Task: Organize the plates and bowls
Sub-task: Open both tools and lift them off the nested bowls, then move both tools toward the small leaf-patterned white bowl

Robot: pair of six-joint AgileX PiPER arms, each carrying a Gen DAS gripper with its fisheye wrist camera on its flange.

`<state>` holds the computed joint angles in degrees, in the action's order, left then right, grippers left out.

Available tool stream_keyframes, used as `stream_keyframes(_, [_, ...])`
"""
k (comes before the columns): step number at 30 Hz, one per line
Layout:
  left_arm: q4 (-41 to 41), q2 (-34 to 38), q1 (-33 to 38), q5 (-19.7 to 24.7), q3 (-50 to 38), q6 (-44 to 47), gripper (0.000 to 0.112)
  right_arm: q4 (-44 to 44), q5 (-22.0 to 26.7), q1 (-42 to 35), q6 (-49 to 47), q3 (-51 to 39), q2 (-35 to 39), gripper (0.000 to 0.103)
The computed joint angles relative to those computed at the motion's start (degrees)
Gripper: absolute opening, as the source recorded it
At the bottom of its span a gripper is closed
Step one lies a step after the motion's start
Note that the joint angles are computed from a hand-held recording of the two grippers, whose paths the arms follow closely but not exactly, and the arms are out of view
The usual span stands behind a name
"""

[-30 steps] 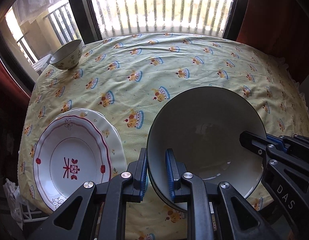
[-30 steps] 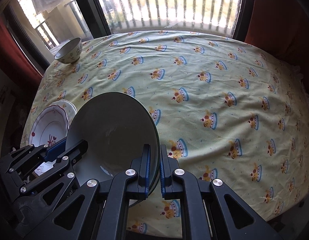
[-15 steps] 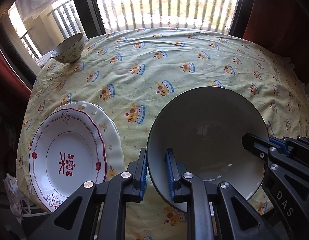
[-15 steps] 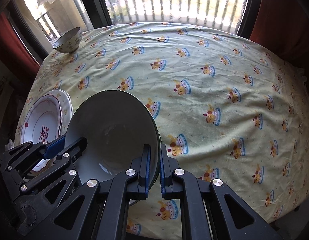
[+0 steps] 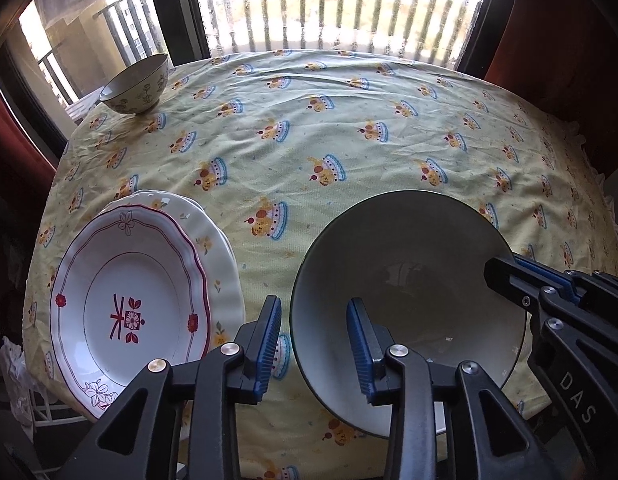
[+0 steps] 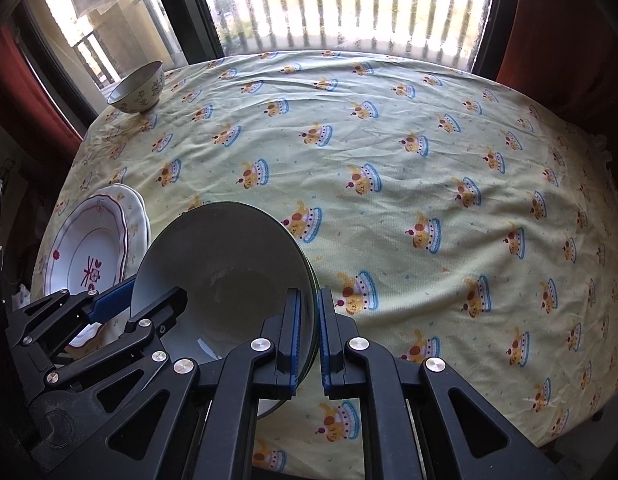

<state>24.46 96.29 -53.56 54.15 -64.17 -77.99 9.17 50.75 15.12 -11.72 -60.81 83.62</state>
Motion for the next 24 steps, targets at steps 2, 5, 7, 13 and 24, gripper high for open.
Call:
stream_keyframes(2, [0.4, -1.2, 0.3, 0.0, 0.5, 0.5, 0.044, -0.9, 0.4, 0.4, 1.1, -1.2, 0.1, 0.012])
stream_keyframes(5, [1.1, -3.2, 1.5, 0.2, 1.2, 2.1, 0.059, -2.1, 1.7, 1.8, 3.8, -4.1, 1.4, 0.033])
stream_keyframes(7, [0.7, -4.7, 3.2, 0.3, 1.6, 4.4, 0.061, -2.9, 1.7, 3.1, 6.5, -5.5, 1.7, 0.052])
stream_keyframes(13, [-0.7, -10.1, 10.0, -1.5, 4.3, 13.2, 0.069, -2.6, 5.5, 8.1, 12.7, -12.9, 5.9, 0.052])
stream_keyframes(24, [-10.5, -15.9, 29.9, -6.3, 6.6, 39.7, 0.070, -12.5, 10.4, 20.8, 31.2, -30.9, 16.6, 0.057])
